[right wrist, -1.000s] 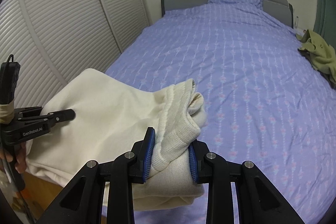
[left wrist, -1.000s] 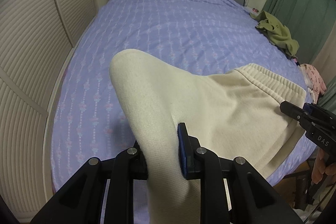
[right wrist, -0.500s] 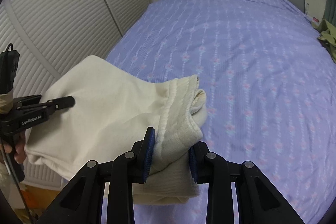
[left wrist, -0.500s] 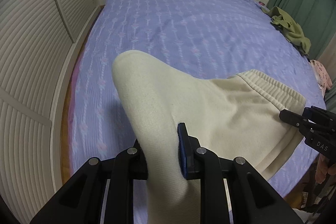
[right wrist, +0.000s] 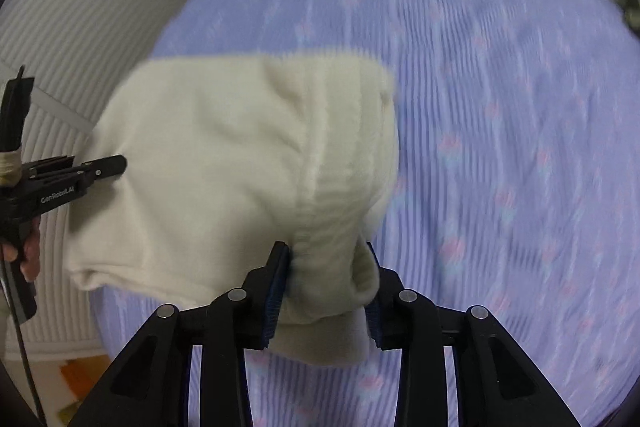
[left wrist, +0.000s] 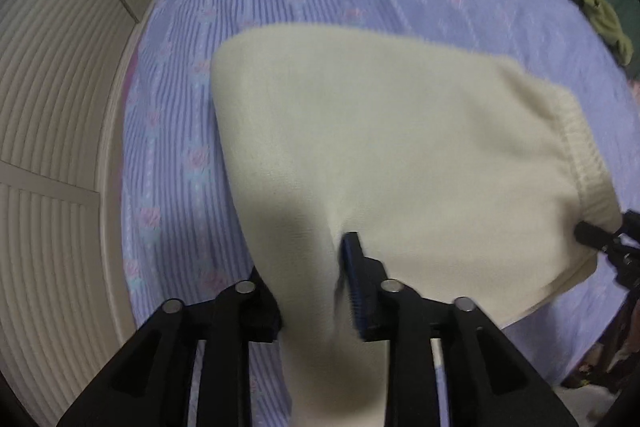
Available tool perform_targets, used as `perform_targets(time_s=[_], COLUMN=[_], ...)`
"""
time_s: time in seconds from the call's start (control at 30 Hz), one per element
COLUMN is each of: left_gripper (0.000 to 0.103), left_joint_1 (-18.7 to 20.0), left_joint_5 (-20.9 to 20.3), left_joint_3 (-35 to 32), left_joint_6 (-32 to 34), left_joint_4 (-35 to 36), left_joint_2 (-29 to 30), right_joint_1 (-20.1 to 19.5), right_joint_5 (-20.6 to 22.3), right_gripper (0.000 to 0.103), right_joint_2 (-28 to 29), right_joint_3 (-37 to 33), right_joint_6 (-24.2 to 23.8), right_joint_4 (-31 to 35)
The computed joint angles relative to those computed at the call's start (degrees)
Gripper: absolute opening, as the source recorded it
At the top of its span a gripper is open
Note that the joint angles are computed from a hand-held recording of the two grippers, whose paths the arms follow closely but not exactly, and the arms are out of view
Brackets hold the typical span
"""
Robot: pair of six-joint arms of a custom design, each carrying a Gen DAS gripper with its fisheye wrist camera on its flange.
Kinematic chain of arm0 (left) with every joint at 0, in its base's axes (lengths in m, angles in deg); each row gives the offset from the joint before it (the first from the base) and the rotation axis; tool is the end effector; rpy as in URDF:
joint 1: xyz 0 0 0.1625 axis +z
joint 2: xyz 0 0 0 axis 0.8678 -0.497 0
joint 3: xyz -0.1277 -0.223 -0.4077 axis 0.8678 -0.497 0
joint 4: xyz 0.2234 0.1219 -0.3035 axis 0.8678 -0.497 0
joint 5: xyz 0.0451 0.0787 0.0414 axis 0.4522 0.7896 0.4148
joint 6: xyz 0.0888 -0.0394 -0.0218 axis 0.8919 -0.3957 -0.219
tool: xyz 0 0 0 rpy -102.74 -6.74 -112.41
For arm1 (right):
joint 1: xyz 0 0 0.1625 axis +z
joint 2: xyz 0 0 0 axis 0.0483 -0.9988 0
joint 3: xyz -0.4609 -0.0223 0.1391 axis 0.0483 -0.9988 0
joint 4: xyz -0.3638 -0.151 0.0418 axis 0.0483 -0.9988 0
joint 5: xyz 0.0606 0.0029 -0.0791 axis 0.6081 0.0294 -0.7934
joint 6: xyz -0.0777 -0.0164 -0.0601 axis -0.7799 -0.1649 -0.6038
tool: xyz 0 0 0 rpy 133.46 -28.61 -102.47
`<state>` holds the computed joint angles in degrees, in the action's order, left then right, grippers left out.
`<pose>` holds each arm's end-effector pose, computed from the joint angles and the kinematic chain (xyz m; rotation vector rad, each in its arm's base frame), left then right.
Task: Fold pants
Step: 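Lower the folded bundle onto the bed corner and open both tools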
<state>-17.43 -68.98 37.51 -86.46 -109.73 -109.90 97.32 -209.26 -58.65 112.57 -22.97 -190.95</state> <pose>-0.2970 -0.5340 0.1310 0.5439 2.3715 -0.0900 0.1578 -0.4644 0.2916 -0.0319 -2.5178 0.3406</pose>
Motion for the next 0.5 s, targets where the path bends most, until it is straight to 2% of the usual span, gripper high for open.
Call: perform_targets(time_s=[0.03, 0.13, 0.17, 0.27, 0.33, 0.43, 0.5], left_gripper=[0.037, 0.047, 0.047, 0.052, 0.060, 0.066, 0.067], left_joint_1=[-0.42, -1.93, -2.79, -5.60, -7.48, -11.90, -15.11], left_joint_5=[0.91, 3.72, 5.26, 8.65, 9.18, 8.75, 8.95], left_joint_3=[0.61, 1.63, 1.61, 1.84, 2.73, 3.83, 3.95], left_joint_6=[-0.82, -4.49, -6.29, -11.49, -14.17, -17.63, -19.36], left_joint_4=[0.41, 3.37, 5.71, 11.23, 12.16, 12.59, 12.94], left_joint_2=[-0.24, -1.06, -1.34, -3.08, -4.65, -6.77, -7.49], right_joint_1=[-0.39, -1.28, -1.29, -0.19, 1.58, 3.79, 5.54], right_joint_5=[0.11, 0.09, -0.34, -2.72, -5.45, -7.49, -8.25], right_gripper=[0.045, 0.053, 0.058, 0.062, 0.067, 0.067, 0.073], right_joint_2=[-0.42, -1.58, -1.91, -2.87, -4.21, -7.44, -10.70], right_joint_3=[0.59, 1.12, 0.85, -0.43, -0.95, -0.97, -0.50], right_joint_6=[1.03, 2.95, 3.60, 3.71, 3.11, -0.13, -1.28], right_joint_4=[0.26, 2.31, 3.45, 5.95, 7.82, 8.38, 8.73])
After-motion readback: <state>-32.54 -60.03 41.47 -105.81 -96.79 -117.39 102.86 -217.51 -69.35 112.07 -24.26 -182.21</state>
